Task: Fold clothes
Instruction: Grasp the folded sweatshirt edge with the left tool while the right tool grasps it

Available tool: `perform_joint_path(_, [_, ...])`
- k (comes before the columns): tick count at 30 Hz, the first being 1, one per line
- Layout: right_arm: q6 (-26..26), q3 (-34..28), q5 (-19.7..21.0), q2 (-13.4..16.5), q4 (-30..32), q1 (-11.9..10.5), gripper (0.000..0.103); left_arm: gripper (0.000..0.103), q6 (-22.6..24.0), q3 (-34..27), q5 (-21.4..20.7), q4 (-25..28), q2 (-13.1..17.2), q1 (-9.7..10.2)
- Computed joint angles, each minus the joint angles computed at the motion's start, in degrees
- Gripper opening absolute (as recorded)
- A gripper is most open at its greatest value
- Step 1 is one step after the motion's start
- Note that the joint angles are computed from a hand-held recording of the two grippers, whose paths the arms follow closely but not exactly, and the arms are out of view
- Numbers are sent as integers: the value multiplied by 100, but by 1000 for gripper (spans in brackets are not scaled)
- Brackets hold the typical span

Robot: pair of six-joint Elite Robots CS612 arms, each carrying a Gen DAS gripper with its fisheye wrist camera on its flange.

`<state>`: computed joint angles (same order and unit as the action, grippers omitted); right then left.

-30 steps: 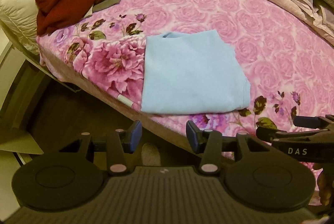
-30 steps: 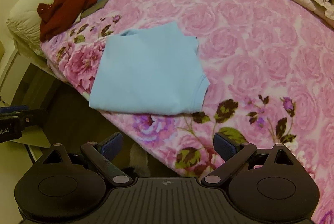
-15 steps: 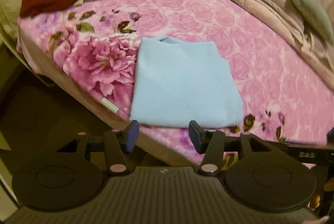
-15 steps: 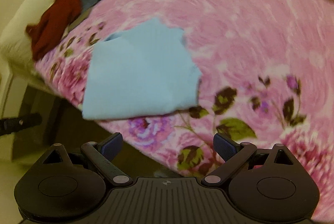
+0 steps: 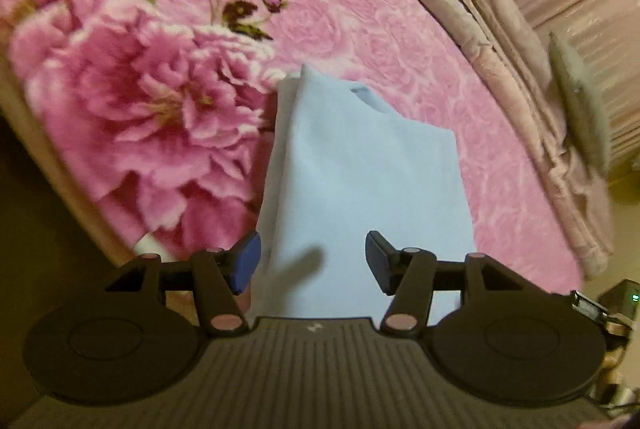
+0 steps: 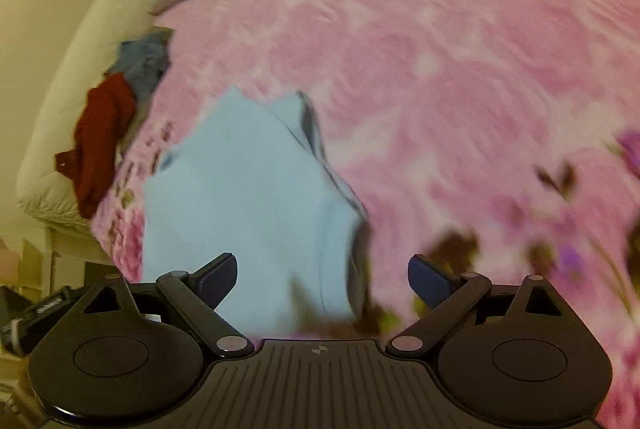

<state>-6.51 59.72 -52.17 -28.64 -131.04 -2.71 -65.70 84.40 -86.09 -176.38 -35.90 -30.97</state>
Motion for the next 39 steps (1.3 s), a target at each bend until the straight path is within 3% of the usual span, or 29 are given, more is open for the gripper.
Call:
perform_joint_path(4, [-23, -492, 41, 339, 176, 68, 96, 55, -189, -106, -405, -494, 288, 174])
perform_joint_path(11, [-50, -1008, 238, 759, 388, 105, 96, 57, -1082, -348, -853, -1661, 787, 350])
perform_joint_path(15, [-527, -1385, 459, 947, 904, 112, 93, 56, -948, -536, -1132, -1783, 958, 419])
perform_joint_path(16, [-651, -1482, 497, 989, 1058, 111, 88, 56, -917, -577, -1191, -1802, 991, 436])
perform_joint_path(17, [-765, -1600, 535, 1041, 1219, 107, 75, 56, -895, -624, -1240, -1806, 1020, 450])
perform_joint_path(18, [-812, -1710, 556, 1093, 1354, 103, 71, 56, -881, -679, -1282, -1796, 1048, 463])
perform_joint_path(24, [-1069, -2419, 983, 1463, 2169, 91, 71, 54, -602, -1002, -1558, -1671, 1201, 532])
perform_joint_path(28, [-1201, -2715, 1231, 1641, 2399, 145, 71, 48, -470, -1103, -1685, -1595, 1246, 561])
perform_joint_path(29, [-1187, -2759, 1277, 1677, 2414, 163, 63, 44, -434, -1108, -1705, -1575, 1246, 566])
perform_joint_path(30, [-1173, -2804, 1323, 1714, 2429, 181, 34, 41, -383, -1111, -1723, -1546, 1241, 571])
perform_joint_path(31, [-1143, -2841, 1366, 1748, 2447, 200, 26, 37, -317, -1112, -1739, -1506, 1232, 577])
perform_joint_path(34, [-868, -2533, 1373, 1635, 1994, 230, 22, 30, -157, -1103, -1756, -1406, 1177, 580])
perform_joint_path(39, [-117, -1696, 1442, 1203, 905, 178, 19, 26, 359, -1202, -1872, -1195, 1048, 574])
